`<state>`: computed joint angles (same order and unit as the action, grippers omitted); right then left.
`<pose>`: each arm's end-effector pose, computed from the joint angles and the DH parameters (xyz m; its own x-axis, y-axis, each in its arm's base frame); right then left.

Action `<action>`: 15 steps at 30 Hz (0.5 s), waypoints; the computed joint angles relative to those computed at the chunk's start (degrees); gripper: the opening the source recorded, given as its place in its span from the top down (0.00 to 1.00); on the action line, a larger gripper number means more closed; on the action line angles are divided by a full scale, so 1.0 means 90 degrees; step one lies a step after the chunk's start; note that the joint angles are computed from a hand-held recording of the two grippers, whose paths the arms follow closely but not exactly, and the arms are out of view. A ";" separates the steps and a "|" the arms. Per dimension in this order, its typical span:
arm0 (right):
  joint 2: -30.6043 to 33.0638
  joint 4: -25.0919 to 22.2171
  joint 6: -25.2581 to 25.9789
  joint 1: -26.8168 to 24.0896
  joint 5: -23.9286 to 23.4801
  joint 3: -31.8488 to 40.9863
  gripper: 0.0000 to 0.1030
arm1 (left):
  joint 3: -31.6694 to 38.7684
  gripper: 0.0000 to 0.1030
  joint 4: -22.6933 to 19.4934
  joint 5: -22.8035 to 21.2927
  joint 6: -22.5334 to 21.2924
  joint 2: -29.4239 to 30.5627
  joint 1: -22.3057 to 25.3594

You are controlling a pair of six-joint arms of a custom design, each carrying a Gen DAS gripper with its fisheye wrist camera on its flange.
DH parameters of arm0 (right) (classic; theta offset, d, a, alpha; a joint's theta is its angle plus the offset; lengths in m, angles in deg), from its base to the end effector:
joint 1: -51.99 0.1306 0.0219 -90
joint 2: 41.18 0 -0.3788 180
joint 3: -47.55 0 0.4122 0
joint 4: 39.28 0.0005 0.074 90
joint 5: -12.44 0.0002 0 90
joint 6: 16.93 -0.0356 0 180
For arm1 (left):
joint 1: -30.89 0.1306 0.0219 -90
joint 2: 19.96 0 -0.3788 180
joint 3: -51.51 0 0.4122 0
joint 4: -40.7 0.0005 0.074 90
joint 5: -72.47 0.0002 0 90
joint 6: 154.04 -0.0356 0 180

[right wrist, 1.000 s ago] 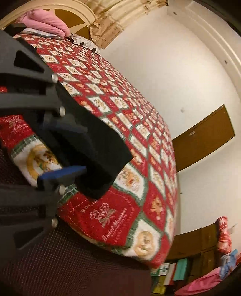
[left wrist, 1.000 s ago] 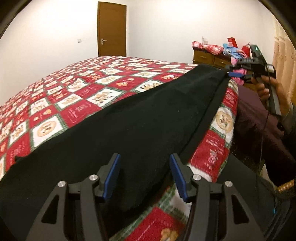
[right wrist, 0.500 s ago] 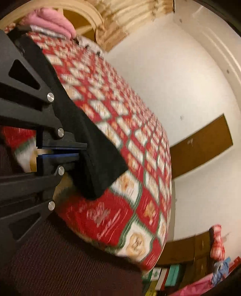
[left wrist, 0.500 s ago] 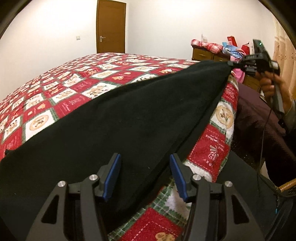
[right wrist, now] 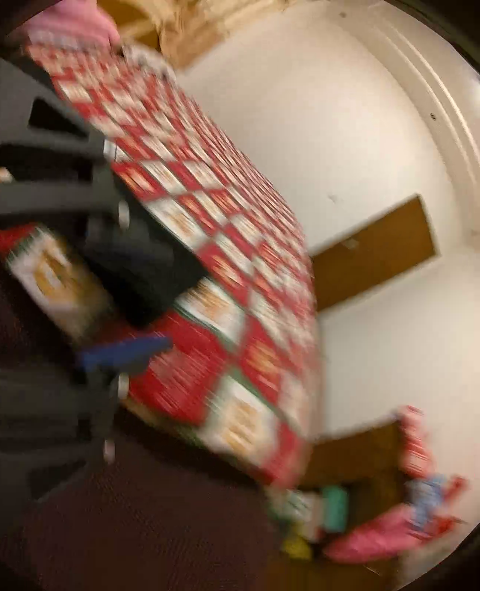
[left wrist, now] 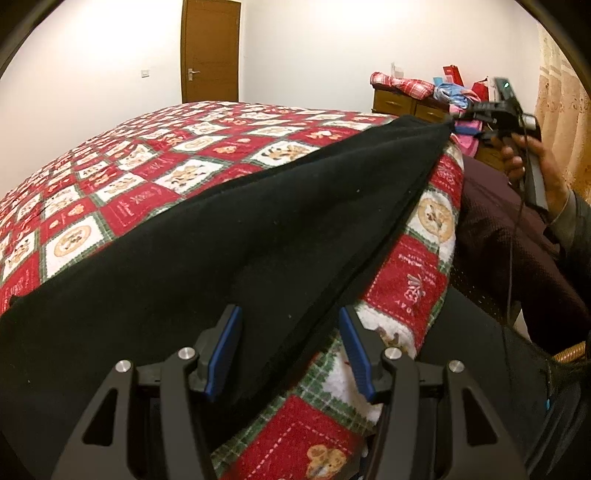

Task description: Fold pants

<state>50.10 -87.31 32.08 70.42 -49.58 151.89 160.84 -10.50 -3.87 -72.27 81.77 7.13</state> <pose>0.4970 0.1475 0.5419 -0.3543 0.4925 -0.7949 0.4212 0.8430 0.3345 0.5327 -0.2443 0.4810 -0.5462 0.3924 -0.7400 0.6327 0.7722 -0.0575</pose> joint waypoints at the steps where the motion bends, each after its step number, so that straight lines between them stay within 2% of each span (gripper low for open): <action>1: -0.0019 0.0040 0.0154 0.0024 0.0284 0.0050 0.45 | -0.0009 0.44 0.0012 0.0043 0.0028 -0.0006 0.0010; 3: 0.0079 0.0061 0.0428 -0.0031 0.0173 0.0267 0.45 | 0.0019 0.44 -0.0017 0.0085 0.0052 0.0017 0.0022; 5: 0.0363 -0.0164 0.0774 -0.0170 -0.0330 0.0677 0.45 | 0.0049 0.44 -0.0039 0.0081 0.0026 0.0033 0.0022; 7: 0.0883 -0.0755 0.1043 -0.0346 -0.0914 0.1346 0.45 | 0.0068 0.44 -0.0057 0.0072 0.0018 0.0043 0.0020; 9: 0.1358 -0.1184 0.1041 -0.0521 -0.1486 0.1873 0.47 | 0.0055 0.44 -0.0041 0.0080 0.0023 0.0040 0.0022; 10: 0.1580 -0.1460 0.1046 -0.0600 -0.1650 0.2127 0.52 | 0.0047 0.44 -0.0033 0.0079 0.0015 0.0036 0.0023; 12: 0.1967 -0.1869 0.1074 -0.0705 -0.1907 0.2538 0.72 | 0.0041 0.44 -0.0030 0.0078 0.0000 0.0034 0.0023; 13: 0.2077 -0.1908 0.1097 -0.0766 -0.2167 0.2604 0.87 | 0.0044 0.44 -0.0029 0.0088 -0.0006 0.0040 0.0031; 15: 0.2089 -0.1720 0.1058 -0.0801 -0.2325 0.2512 0.92 | 0.0041 0.44 -0.0025 0.0112 -0.0014 0.0044 0.0045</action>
<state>68.90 -102.79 41.60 63.21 -70.51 174.51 161.20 -10.73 -2.86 -72.39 82.16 7.53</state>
